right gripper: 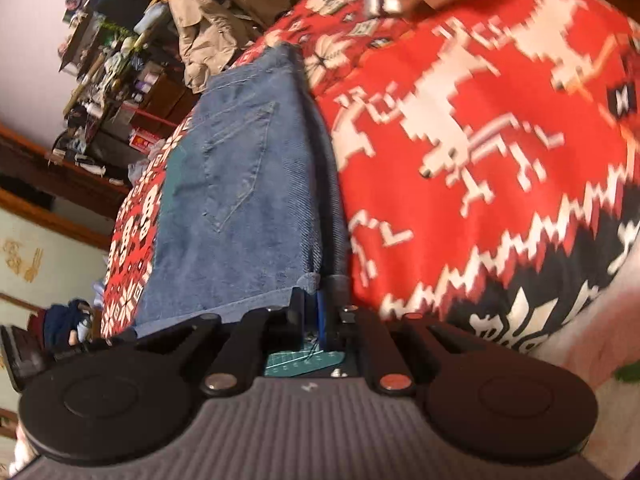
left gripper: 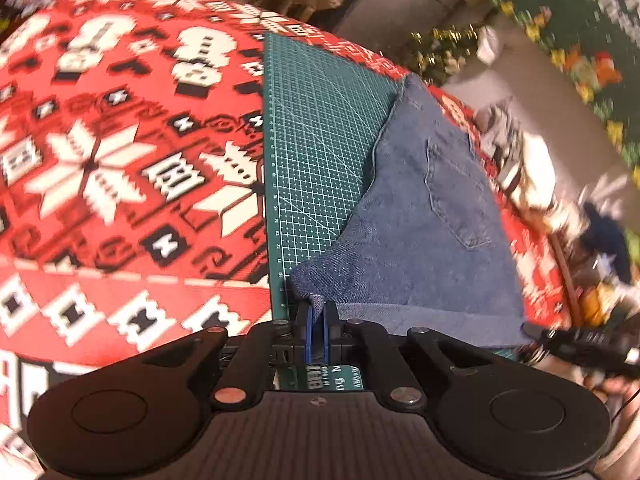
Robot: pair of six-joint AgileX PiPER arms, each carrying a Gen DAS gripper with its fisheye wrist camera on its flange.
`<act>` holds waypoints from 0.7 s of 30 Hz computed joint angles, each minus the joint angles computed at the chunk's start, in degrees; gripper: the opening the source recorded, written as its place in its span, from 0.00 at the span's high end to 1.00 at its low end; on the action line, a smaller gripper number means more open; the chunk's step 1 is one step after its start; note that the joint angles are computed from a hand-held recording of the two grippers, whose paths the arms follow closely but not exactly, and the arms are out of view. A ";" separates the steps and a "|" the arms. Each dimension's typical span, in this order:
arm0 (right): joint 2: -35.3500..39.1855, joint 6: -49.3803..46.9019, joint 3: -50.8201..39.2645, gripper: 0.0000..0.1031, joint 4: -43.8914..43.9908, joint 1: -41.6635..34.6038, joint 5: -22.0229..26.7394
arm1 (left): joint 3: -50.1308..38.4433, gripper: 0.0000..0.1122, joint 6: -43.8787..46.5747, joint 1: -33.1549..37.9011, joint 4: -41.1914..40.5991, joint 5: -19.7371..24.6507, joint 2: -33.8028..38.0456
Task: Fold clothes
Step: 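Grasp the cuffed hem with the left tool while the right tool holds the waistband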
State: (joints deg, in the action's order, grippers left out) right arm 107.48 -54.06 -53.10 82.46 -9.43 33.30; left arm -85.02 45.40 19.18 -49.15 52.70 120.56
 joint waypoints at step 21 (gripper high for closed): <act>-4.31 5.91 -12.66 0.76 -25.05 19.45 -6.35 | 0.53 0.85 3.63 4.48 -11.24 8.27 0.78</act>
State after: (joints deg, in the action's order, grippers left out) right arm 103.17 -48.15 -65.76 57.41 10.02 26.96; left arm -84.49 49.03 23.66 -60.40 60.97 121.33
